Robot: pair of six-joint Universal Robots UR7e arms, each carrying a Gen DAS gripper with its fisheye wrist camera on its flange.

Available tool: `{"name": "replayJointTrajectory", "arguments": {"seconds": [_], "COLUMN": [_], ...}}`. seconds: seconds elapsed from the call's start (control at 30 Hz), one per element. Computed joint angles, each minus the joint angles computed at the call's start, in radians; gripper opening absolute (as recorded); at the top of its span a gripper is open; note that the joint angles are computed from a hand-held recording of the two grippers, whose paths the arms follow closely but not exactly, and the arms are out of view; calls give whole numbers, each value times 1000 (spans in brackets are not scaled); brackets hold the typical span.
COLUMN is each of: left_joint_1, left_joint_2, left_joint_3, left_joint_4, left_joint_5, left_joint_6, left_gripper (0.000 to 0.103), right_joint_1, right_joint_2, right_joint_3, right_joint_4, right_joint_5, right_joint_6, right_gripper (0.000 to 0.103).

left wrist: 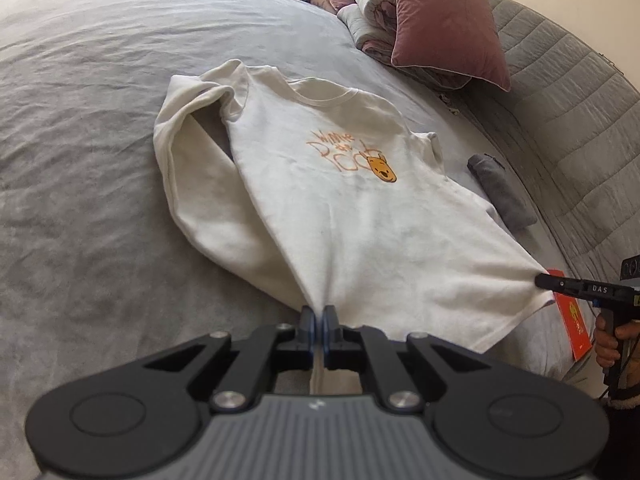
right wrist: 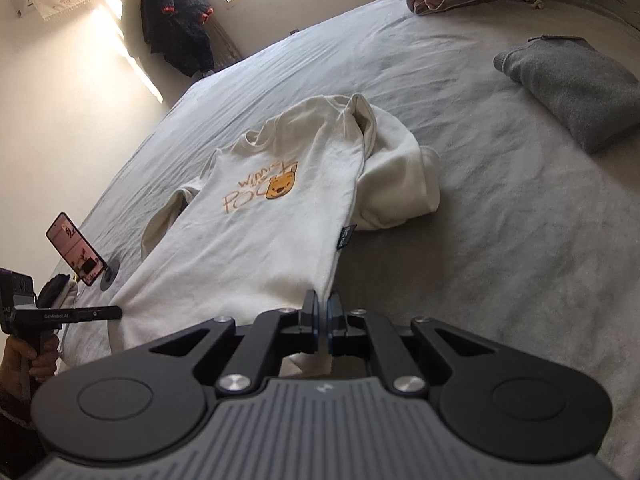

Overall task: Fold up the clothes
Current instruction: 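Hold the hem with both grippers and pull it to straighten the sweatshirt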

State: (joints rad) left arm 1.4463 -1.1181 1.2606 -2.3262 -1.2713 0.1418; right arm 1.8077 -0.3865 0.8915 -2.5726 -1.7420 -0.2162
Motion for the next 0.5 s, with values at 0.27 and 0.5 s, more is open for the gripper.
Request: {"name": "replayJointTrajectory", "arguments": {"seconds": [0.27, 0.5], "left_joint_1": [-3, -19], "left_joint_2": [-1, 28], "left_joint_3": [-12, -21], "left_joint_4": [60, 85], "left_joint_5": [40, 136], "left_joint_6": [26, 62], "left_gripper": [3, 3], "right_joint_1": [-3, -1], "right_joint_2": [20, 71], "right_joint_3": [-41, -115], "right_joint_4": [139, 235], "right_joint_5": [-62, -151], "right_joint_6": [-11, -25], "right_gripper": [4, 4]}}
